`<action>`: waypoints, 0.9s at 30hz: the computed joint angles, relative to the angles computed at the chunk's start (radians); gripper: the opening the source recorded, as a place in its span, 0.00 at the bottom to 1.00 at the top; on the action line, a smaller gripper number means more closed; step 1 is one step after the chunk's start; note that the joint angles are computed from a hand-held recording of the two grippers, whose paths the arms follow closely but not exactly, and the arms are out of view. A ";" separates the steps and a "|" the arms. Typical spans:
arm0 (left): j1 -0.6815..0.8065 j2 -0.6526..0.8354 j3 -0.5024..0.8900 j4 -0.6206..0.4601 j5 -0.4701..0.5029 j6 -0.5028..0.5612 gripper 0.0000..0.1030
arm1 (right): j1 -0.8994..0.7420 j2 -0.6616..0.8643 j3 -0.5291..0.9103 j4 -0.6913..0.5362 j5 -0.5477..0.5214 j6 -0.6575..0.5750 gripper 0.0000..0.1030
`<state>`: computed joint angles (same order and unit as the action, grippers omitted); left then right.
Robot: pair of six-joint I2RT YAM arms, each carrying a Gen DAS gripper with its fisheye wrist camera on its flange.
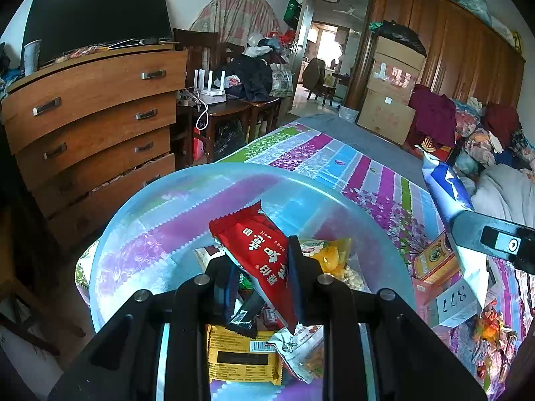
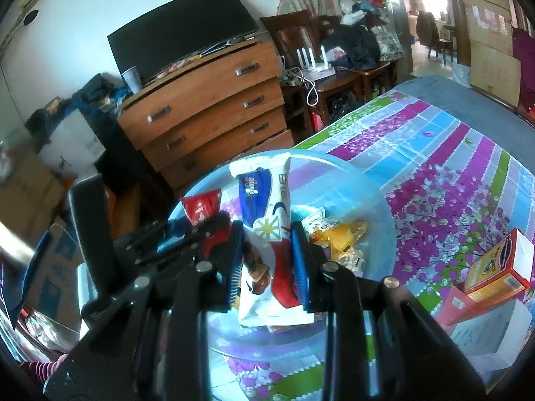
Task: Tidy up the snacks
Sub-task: 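Lower both packets into the bowl and open both tools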
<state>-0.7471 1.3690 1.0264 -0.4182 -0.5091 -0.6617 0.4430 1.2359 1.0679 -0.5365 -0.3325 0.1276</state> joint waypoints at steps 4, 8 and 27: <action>0.002 0.005 0.000 0.001 0.001 0.000 0.25 | 0.000 0.011 0.000 0.010 -0.001 0.001 0.27; 0.004 0.003 -0.002 0.002 0.003 0.000 0.25 | 0.002 0.015 -0.001 0.015 0.001 0.002 0.27; 0.016 0.006 -0.002 0.004 0.015 0.008 0.25 | 0.003 0.018 0.000 0.015 0.001 0.003 0.27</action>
